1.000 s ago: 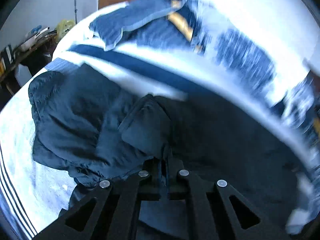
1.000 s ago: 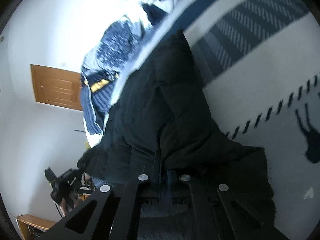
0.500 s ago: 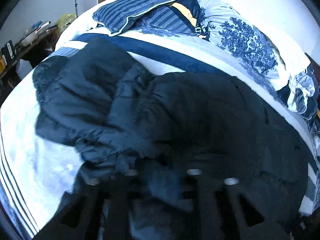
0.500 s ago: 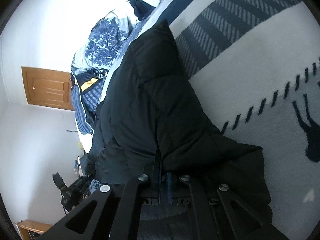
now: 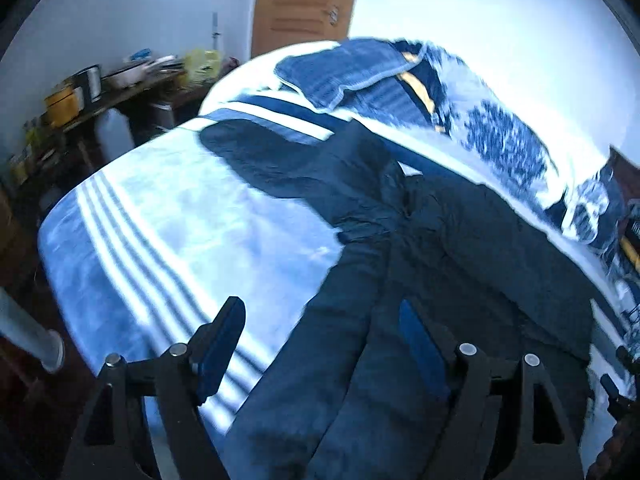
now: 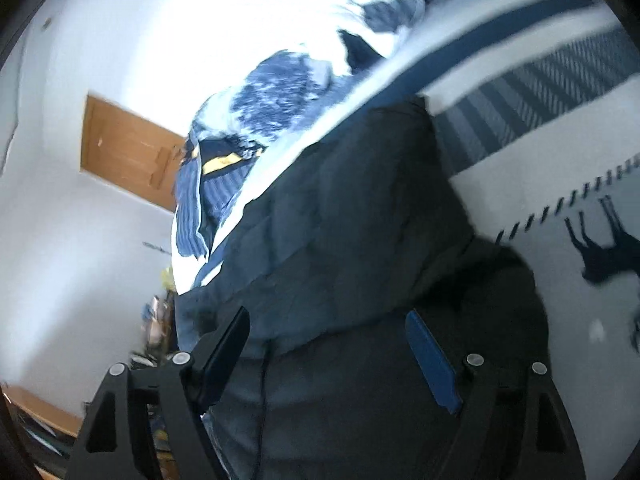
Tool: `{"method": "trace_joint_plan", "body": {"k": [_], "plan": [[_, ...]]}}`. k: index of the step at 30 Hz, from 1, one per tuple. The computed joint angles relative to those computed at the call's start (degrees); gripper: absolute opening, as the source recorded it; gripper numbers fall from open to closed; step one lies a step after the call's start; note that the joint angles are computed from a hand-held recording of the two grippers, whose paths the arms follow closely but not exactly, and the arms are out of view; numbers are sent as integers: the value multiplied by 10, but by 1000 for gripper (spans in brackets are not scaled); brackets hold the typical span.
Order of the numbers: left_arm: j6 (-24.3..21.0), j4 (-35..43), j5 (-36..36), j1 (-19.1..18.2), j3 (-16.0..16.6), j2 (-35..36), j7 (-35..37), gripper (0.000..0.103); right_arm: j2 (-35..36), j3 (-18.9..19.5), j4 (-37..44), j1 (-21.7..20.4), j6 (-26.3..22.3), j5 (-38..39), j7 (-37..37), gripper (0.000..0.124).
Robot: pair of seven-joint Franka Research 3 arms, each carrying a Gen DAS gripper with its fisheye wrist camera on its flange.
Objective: Fold large clothes
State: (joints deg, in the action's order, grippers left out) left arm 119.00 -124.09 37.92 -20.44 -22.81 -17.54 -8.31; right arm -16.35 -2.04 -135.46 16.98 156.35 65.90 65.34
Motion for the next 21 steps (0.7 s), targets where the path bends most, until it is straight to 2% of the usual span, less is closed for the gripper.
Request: {"method": "trace_joint_plan", "body": {"k": [2,4,6,9,11,14,16,21], "plan": [[-10,-29,-5,-13,-14,-47,-25,84,-64,39,-47,-6,42,-70,56,83],[-16,-43,-12,-21,-24,-78,-39,84,-142,103,-95,-38,65,-172,154,83],[-2,-50,-22,-27,-18,-98,-26,85,-202,163,-117,-79,64,-252,232,83],[-3,-51,-31,-25,-22,-118,-10,85,-252,205,-111,-104,41,-318,296,83],[-8,-62,-33,-20,-30,-141,-23,85,-261,200,-91,-91,12,-337,314,83],[-27,-82,-42,-14,-39,-180,-50,92,-254,181,-53,-57,-25,-360,320,84],[-31,-95,-52,-15,-34,-199,-52,93,-244,191,-28,-52,-22,-385,338,85],[21,-139,-65,-1,-6,-232,-46,93,-171,204,55,-26,-25,-440,367,86]]}}
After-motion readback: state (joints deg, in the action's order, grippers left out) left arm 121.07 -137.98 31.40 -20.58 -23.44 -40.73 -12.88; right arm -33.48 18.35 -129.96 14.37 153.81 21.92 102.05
